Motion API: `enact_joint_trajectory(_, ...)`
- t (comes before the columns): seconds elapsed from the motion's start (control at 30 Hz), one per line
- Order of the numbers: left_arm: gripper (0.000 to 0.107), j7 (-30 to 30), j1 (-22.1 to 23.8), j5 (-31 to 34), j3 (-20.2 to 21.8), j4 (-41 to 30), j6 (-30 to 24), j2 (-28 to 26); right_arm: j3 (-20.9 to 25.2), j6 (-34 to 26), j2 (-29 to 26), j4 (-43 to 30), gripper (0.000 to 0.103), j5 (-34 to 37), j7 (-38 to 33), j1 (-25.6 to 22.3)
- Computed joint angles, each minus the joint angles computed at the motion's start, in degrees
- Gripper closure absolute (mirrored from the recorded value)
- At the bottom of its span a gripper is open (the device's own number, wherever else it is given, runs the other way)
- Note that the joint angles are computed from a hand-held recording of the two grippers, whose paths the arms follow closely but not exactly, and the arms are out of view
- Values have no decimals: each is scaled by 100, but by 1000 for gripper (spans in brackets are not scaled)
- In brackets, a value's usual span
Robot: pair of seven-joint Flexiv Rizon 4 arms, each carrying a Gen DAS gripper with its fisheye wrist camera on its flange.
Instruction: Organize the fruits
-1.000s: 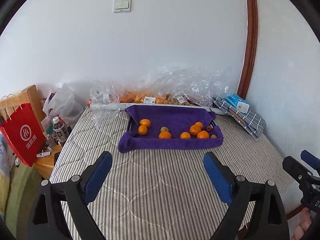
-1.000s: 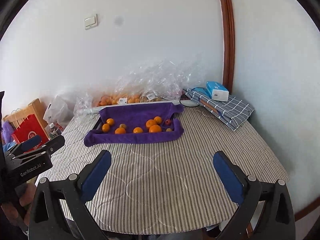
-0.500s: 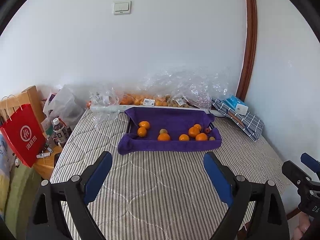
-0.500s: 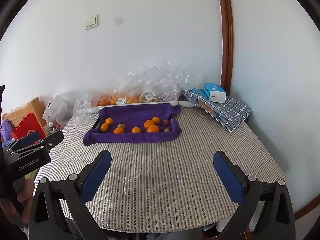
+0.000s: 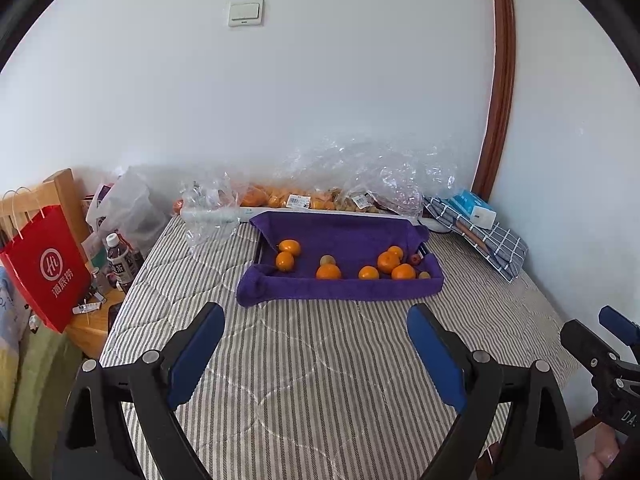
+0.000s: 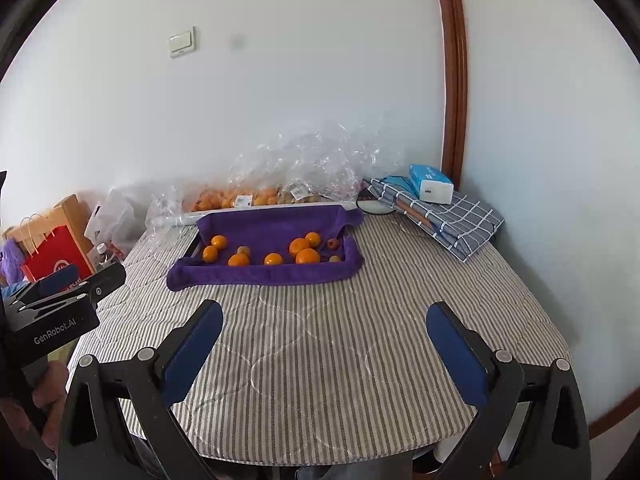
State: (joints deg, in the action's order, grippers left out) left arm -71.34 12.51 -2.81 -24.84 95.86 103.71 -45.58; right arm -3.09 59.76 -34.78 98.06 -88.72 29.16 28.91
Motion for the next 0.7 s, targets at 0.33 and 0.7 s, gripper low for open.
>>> enact_joint_trajectory(0.33,14,-46,12,23,0,34,32,36,0,76,-5,1,2,-77,70,-26)
enact_joint_trajectory(0.7,14,-74,39,46,-1,60,27,68,26,-12,27,32,2,-76,44,1)
